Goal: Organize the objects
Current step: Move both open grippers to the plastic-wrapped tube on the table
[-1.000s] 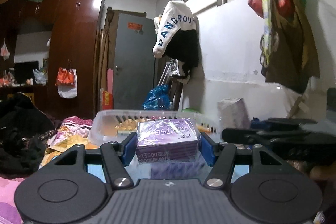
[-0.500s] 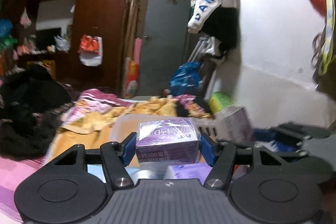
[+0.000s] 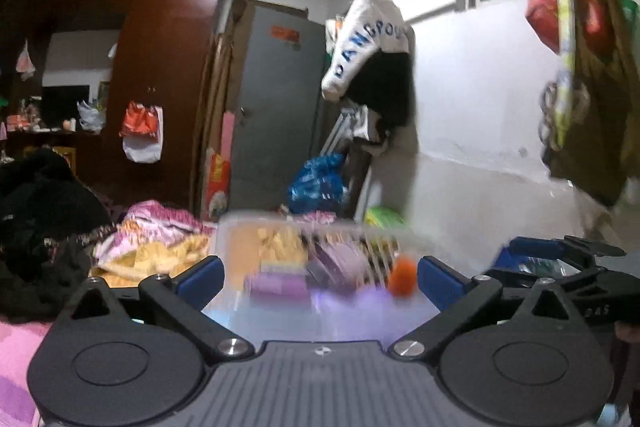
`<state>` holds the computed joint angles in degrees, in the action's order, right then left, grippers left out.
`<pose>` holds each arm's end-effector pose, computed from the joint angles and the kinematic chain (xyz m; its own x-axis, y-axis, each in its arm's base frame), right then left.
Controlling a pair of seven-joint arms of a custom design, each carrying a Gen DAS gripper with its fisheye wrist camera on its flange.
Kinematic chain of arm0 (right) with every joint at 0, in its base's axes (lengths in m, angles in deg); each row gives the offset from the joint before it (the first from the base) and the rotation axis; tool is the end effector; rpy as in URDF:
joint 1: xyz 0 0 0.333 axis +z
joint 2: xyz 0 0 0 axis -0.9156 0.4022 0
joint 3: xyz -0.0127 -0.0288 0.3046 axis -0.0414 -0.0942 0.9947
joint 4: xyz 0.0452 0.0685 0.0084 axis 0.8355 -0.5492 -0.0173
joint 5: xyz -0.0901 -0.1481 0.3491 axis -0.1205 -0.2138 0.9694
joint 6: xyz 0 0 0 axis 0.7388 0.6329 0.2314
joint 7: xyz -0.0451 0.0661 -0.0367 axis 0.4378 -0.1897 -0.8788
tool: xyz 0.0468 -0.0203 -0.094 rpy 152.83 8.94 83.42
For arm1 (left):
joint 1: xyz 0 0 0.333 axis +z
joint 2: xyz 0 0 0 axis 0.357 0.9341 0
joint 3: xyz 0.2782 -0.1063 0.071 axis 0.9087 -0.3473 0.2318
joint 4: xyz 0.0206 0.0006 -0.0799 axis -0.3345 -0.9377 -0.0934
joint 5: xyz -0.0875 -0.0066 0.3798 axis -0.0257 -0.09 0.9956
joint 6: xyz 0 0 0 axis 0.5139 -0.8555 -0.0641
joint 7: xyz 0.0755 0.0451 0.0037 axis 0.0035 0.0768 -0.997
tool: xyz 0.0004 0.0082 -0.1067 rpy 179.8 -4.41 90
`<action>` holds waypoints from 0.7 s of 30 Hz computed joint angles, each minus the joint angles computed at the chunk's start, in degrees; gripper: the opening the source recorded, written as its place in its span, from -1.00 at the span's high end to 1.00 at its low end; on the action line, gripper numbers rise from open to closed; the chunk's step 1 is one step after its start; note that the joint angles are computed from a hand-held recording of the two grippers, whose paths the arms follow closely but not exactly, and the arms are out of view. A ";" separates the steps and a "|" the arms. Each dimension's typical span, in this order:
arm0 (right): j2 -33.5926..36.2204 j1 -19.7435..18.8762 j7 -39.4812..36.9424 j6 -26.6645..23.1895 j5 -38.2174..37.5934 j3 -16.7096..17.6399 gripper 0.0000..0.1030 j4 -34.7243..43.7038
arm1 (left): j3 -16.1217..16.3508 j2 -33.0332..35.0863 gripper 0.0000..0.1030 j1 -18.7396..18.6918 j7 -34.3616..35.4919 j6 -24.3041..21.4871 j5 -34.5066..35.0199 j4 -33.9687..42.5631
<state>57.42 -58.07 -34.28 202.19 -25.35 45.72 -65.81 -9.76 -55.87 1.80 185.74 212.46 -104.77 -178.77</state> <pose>0.7355 0.3194 0.4591 0.7352 -0.6755 0.0561 -0.1135 -0.2043 -0.9723 0.6225 -0.1457 0.4858 0.0689 -0.9864 0.1494 -0.2217 -0.1612 -0.9617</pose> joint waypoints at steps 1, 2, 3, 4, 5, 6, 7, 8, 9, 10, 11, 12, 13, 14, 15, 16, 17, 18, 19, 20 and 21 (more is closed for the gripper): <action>-0.81 -1.52 0.36 -0.11 -1.45 0.74 -1.00 -3.00 | -0.49 -1.33 -1.00 0.26 -0.61 0.08 0.23 -3.03; -1.12 -1.39 4.37 -0.60 -2.98 -0.52 -1.00 -4.22 | -0.77 -2.38 -1.00 0.22 -0.84 0.27 -0.27 -5.74; -3.22 -1.44 4.35 -2.01 -0.50 -3.15 -1.00 -7.45 | -1.19 -3.10 -1.00 0.50 -1.65 0.38 0.09 -7.98; -4.69 -2.49 5.47 -3.80 0.05 -3.77 -1.00 -10.31 | -2.36 -4.33 -1.00 1.82 -4.98 0.71 3.53 -11.62; -5.76 -3.81 5.90 -6.17 0.55 -3.70 -1.00 -12.33 | -3.56 -5.43 -1.00 3.56 -9.35 0.84 8.37 -15.27; -6.45 -5.30 5.09 -8.42 1.85 -2.91 -1.00 -13.92 | -4.08 -6.09 -1.00 4.53 -12.49 0.87 11.63 -17.69; -7.13 -6.16 4.33 -9.74 3.45 -2.57 -1.00 -15.27 | -3.96 -6.43 -1.00 4.47 -13.62 0.44 12.71 -19.15; -7.84 -6.32 3.79 -9.82 4.81 -2.77 -1.00 -16.41 | -3.35 -6.51 -1.00 3.77 -13.14 -0.22 12.43 -19.60; -8.17 -5.49 4.39 -9.51 5.23 -4.00 -1.00 -16.51 | -2.40 -6.43 -1.00 2.53 -11.19 -1.32 10.90 -19.44; -8.65 -3.61 6.59 -8.80 4.53 -6.33 -1.00 -16.42 | -1.47 -6.54 -1.00 1.27 -9.10 -2.15 9.03 -19.38; -8.93 -2.06 8.41 -8.18 3.53 -8.23 -1.00 -16.31 | -0.12 -6.16 -1.00 -0.61 -5.53 -3.20 5.60 -18.34; -9.06 -0.58 9.79 -7.19 2.24 -9.76 -1.00 -16.17 | 0.91 -5.69 -1.00 -2.17 -2.50 -3.76 2.59 -17.35; -8.09 0.98 11.97 -7.34 0.07 -11.56 -1.00 -14.18 | 1.70 -4.99 -1.00 -3.42 0.10 -4.08 -0.21 -16.28; -7.52 1.81 13.49 -7.07 -1.48 -12.47 -1.00 -13.25 | 2.47 -4.50 -1.00 -4.32 2.64 -4.81 -3.00 -15.09; -7.43 1.56 13.93 -6.69 -2.15 -12.31 -1.00 -13.57 | 2.48 -4.55 -0.99 -4.29 3.56 -5.51 -3.91 -14.91; -7.31 1.55 15.07 -6.94 -3.09 -12.48 -1.00 -13.49 | 2.02 -4.77 -0.99 -3.76 3.12 -5.95 -3.40 -15.20; -6.66 1.50 16.03 -7.32 -4.05 -12.65 -1.00 -13.03 | 1.92 -4.73 -0.99 -3.44 2.94 -6.62 -3.13 -15.10; -6.06 1.87 17.50 -7.66 -5.32 -13.24 -1.00 -12.38 | 2.18 -4.81 -0.99 -3.56 3.25 -7.31 -3.26 -15.16; -5.75 1.91 18.29 -7.45 -6.24 -13.40 -1.00 -12.51 | 2.21 -4.63 -0.99 -3.97 3.14 -7.03 -3.23 -15.50; -5.79 1.72 19.10 -7.47 -7.06 -13.50 -1.00 -13.09 | 2.73 -4.50 -0.98 -4.74 4.08 -7.03 -4.14 -15.33; -5.51 2.42 22.01 -9.03 -8.75 -14.87 -1.00 -12.31 | 2.98 -4.47 -0.98 -5.19 4.76 -6.94 -4.71 -15.25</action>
<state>51.91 -55.65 -12.28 193.15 -34.10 30.85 -78.12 -6.78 -60.34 -3.40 190.50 205.51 -109.48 -194.02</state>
